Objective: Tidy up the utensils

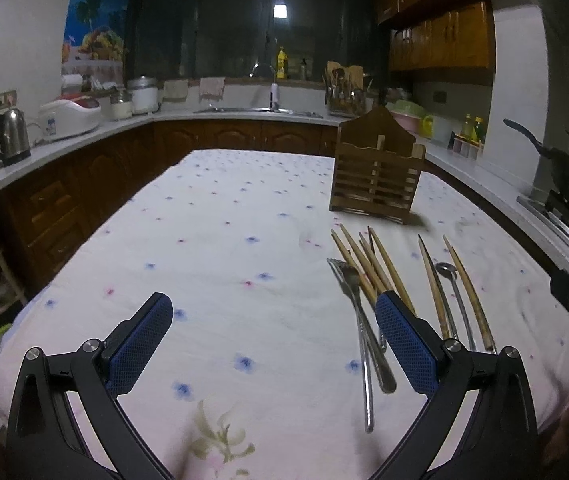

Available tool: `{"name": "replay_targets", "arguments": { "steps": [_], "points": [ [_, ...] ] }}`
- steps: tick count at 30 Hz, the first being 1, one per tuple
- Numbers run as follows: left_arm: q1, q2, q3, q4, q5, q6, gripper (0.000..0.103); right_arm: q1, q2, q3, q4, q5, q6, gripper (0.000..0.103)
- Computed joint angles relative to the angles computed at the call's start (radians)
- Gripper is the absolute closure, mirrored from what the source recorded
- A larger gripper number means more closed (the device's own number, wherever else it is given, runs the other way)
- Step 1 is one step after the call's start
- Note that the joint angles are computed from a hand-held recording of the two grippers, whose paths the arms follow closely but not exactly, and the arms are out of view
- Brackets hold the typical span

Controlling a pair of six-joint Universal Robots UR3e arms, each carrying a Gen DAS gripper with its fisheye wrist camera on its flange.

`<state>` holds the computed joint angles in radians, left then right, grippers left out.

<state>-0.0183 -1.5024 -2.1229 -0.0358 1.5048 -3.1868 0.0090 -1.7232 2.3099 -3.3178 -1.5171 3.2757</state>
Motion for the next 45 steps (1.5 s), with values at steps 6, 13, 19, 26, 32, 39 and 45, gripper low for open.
{"name": "replay_targets", "arguments": {
  "steps": [6,13,19,26,32,39,45],
  "points": [
    [0.025,-0.066,0.128,-0.121,-0.096,0.012,0.003,-0.078,0.006,-0.074,0.133,0.125,-0.008,0.002],
    [0.021,-0.187,0.314,-0.273,-0.185,0.034,0.018,-0.145,0.075,-0.206,0.336,0.247,-0.012,0.029],
    [0.016,-0.339,0.531,-0.465,-0.258,0.053,0.041,-0.181,0.220,-0.367,0.495,0.345,-0.006,0.049],
    [0.027,-0.468,0.716,-0.652,-0.320,0.058,0.055,-0.173,0.352,-0.525,0.643,0.355,-0.017,0.065],
    [0.029,-0.564,0.861,-0.787,-0.360,0.065,0.057,-0.188,0.433,-0.603,0.725,0.364,-0.012,0.068],
    [0.006,-0.653,0.999,-0.871,-0.354,0.081,0.070,-0.204,0.494,-0.671,0.765,0.385,-0.010,0.071],
    [0.031,-0.661,1.010,-0.890,-0.427,0.086,0.094,-0.209,0.524,-0.703,0.776,0.394,-0.001,0.097]
  ]
}}
